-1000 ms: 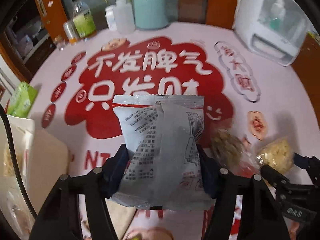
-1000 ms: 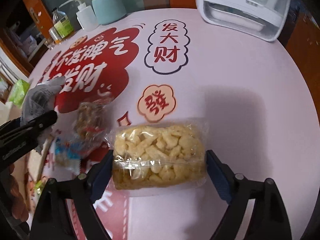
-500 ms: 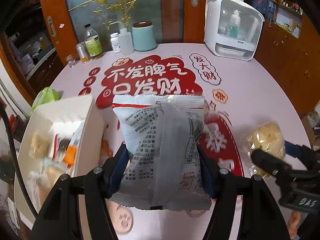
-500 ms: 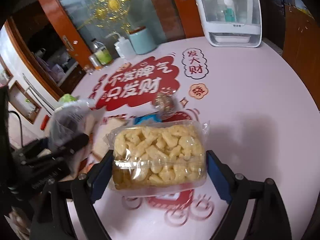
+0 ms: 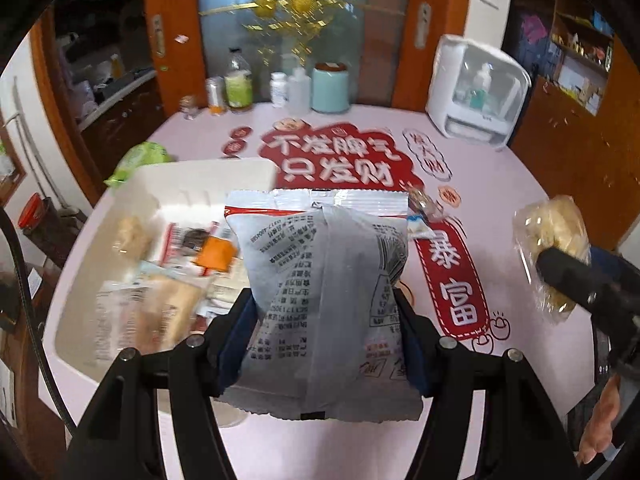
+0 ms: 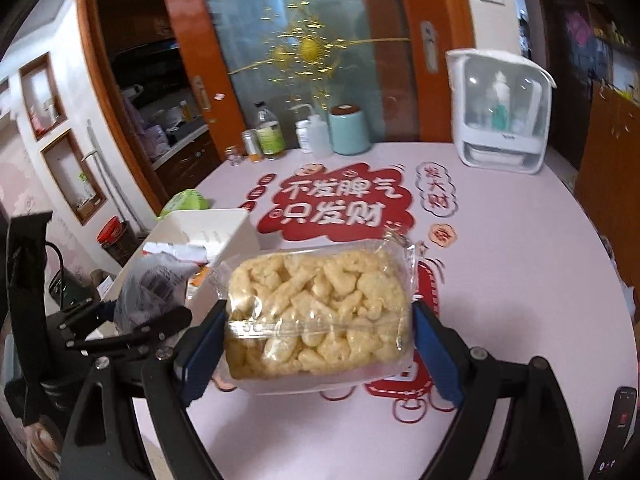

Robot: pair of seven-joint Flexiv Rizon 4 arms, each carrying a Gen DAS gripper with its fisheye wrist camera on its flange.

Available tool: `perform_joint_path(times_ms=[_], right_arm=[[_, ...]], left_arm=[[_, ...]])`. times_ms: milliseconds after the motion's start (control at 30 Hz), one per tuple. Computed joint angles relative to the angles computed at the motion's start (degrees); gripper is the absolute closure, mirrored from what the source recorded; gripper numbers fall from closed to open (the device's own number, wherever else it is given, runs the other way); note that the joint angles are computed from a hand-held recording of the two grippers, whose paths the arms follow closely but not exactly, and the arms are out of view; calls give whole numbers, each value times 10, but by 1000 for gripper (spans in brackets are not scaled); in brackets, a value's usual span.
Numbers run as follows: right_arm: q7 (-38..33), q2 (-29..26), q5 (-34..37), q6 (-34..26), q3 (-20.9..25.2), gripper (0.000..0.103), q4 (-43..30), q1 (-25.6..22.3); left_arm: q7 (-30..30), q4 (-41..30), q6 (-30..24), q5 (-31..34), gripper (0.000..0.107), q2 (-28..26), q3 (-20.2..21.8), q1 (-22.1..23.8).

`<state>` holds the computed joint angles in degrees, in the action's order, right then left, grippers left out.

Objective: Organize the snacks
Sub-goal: 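Carry both packs into the white basket and open both tools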

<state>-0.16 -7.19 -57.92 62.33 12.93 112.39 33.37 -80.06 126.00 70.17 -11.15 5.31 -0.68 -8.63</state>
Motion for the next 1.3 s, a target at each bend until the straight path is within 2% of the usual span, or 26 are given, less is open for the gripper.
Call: perform_joint_path(times_ms=[133,400,567,867,1100,1300], right_arm=[[-12,-18,-17,-29,4,14,-32,22],[-44,-59,-13,-15,-9,14,-86,53],[-60,-86,-22,-10,-23,14,-126,76],[-139,-145,16,-10,-48,14,-221,116],[-205,-199,72,2,-67,14,-313,136],[-273,-255,131,-44,-83,14,-404,159]], left_arm=[[7,16,19,4,43,29,15,11],[18,25,32,10,42,63,34,42],[5,22,35,34,42,69,35,70],[-16,11,27,62,42,72,40,103],[-50,-18,3,105,42,60,35,131],[-93,-52,-18,144,42,34,35,152]])
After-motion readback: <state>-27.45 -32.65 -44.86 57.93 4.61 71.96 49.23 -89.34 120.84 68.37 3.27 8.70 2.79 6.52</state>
